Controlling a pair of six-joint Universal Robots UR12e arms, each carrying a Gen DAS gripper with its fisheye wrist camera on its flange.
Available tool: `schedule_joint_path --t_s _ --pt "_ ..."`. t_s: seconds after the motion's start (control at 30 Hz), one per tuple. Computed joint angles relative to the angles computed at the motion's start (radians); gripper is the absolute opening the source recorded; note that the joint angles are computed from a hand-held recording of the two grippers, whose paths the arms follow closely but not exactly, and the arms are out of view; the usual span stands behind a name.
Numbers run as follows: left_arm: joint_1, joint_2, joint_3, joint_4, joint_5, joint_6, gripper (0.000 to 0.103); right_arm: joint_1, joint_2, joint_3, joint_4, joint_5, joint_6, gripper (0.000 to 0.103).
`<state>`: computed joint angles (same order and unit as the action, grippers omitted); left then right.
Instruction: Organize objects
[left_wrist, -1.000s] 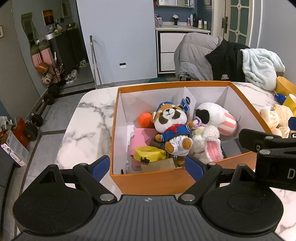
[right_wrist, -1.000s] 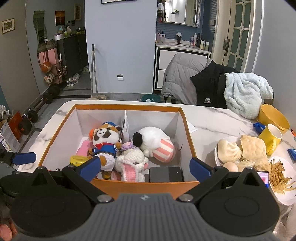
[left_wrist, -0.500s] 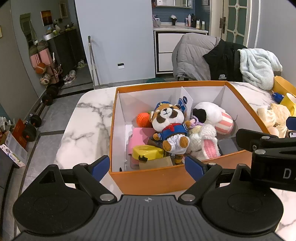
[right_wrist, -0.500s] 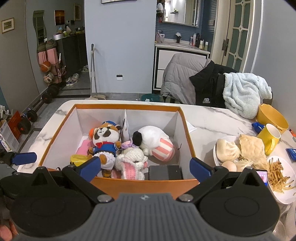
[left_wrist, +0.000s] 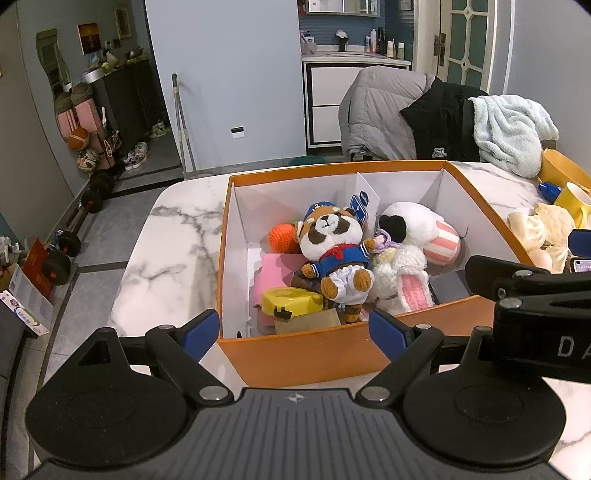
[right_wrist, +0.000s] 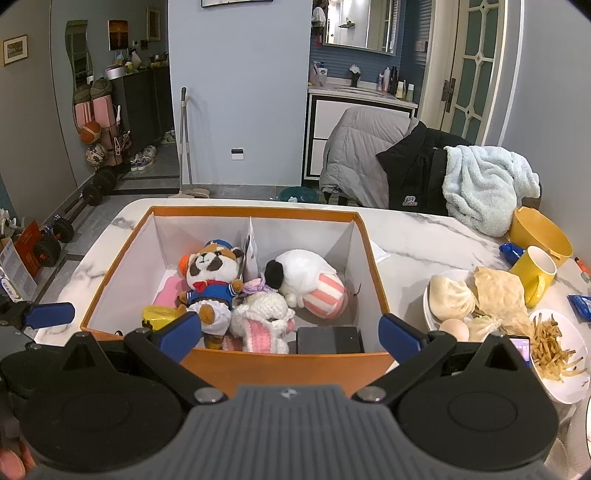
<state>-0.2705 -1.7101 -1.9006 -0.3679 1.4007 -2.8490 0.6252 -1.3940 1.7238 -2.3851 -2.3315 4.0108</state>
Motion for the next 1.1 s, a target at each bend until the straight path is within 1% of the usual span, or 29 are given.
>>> schedule_joint_path --t_s 0.33,0.77,1.1 --pt "0.004 0.007 -0.005 0.002 -0.008 0.003 0.103 0.009 0.002 -0.013 0.021 -0.01 0.004 0.102" --pt "0.006 0.013 -0.011 0.013 -0.007 0.008 0.103 0.012 0.003 -0.014 0.022 -0.012 0.005 0.102" --pt "0.014 0.021 -0.023 0.028 -0.027 0.02 0.103 0.014 0.004 -0.017 0.024 -0.014 0.009 0.102"
